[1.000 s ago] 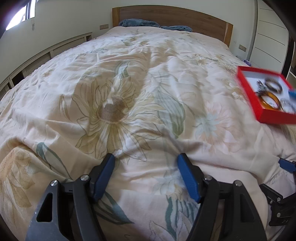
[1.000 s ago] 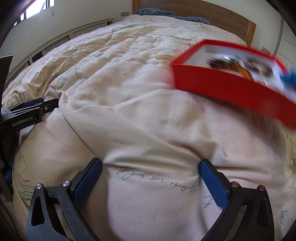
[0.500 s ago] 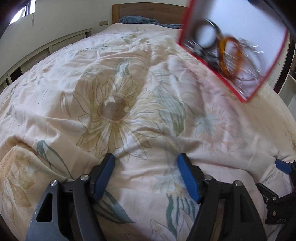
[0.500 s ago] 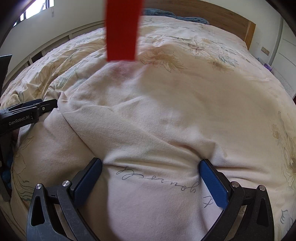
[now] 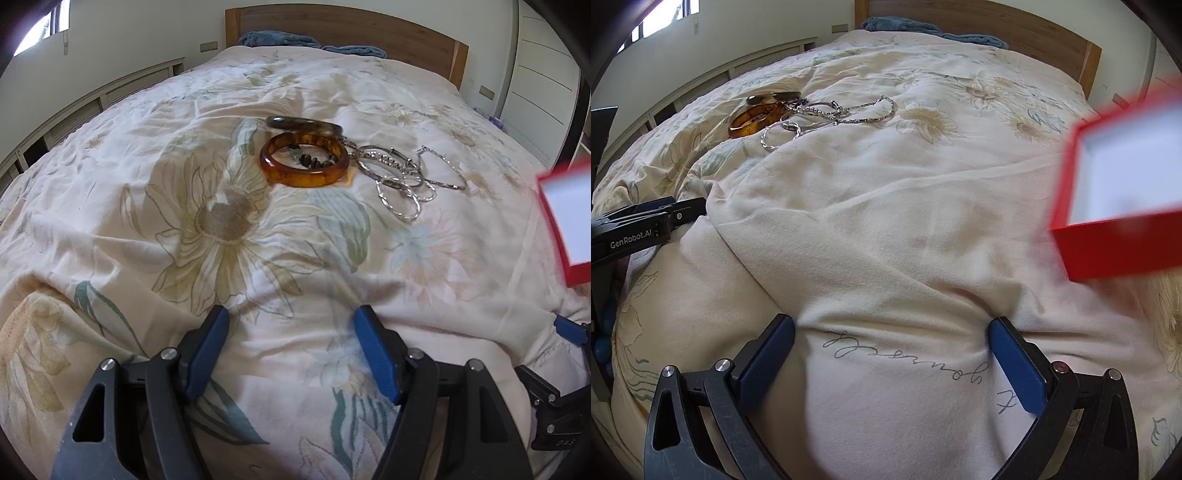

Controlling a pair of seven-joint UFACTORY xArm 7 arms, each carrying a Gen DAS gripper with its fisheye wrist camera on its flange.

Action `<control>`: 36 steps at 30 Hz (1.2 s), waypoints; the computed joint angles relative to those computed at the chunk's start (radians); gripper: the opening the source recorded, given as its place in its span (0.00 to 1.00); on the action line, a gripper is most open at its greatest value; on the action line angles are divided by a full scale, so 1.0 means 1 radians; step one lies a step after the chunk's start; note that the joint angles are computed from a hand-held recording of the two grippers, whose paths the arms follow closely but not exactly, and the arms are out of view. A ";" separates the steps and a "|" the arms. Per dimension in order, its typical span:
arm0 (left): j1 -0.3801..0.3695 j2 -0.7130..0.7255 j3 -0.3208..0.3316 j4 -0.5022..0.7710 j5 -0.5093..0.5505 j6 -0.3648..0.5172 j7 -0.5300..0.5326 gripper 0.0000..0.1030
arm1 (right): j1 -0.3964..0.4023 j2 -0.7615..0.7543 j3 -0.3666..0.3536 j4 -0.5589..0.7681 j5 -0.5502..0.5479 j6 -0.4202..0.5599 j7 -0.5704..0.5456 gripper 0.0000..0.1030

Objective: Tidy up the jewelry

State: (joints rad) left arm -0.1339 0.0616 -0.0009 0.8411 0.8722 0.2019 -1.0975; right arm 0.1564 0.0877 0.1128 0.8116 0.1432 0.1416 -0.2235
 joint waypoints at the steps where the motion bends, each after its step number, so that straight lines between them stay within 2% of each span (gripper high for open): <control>1: -0.002 -0.002 0.000 0.000 0.007 0.004 -0.008 0.67 | 0.000 0.000 0.000 0.000 0.000 0.000 0.000 1.00; 8: 0.003 -0.002 -0.001 -0.003 -0.009 -0.006 0.003 0.67 | 0.001 0.000 -0.001 -0.002 -0.007 -0.004 0.005 1.00; 14: 0.020 -0.009 -0.006 -0.027 -0.153 -0.051 0.127 0.67 | 0.001 -0.001 -0.002 -0.004 -0.009 -0.005 0.007 1.00; 21: 0.021 -0.009 -0.004 -0.039 -0.257 -0.070 0.217 0.67 | 0.001 0.000 -0.002 -0.004 -0.011 -0.006 0.008 1.00; 36: 0.012 -0.003 0.002 -0.035 -0.300 -0.069 0.256 0.67 | 0.002 -0.001 -0.003 -0.004 -0.015 -0.006 0.011 1.00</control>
State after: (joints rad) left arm -0.1216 0.0583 0.0009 0.8062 0.5726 0.1324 -0.8412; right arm 0.1581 0.0867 0.1100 0.8073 0.1284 0.1354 -0.2120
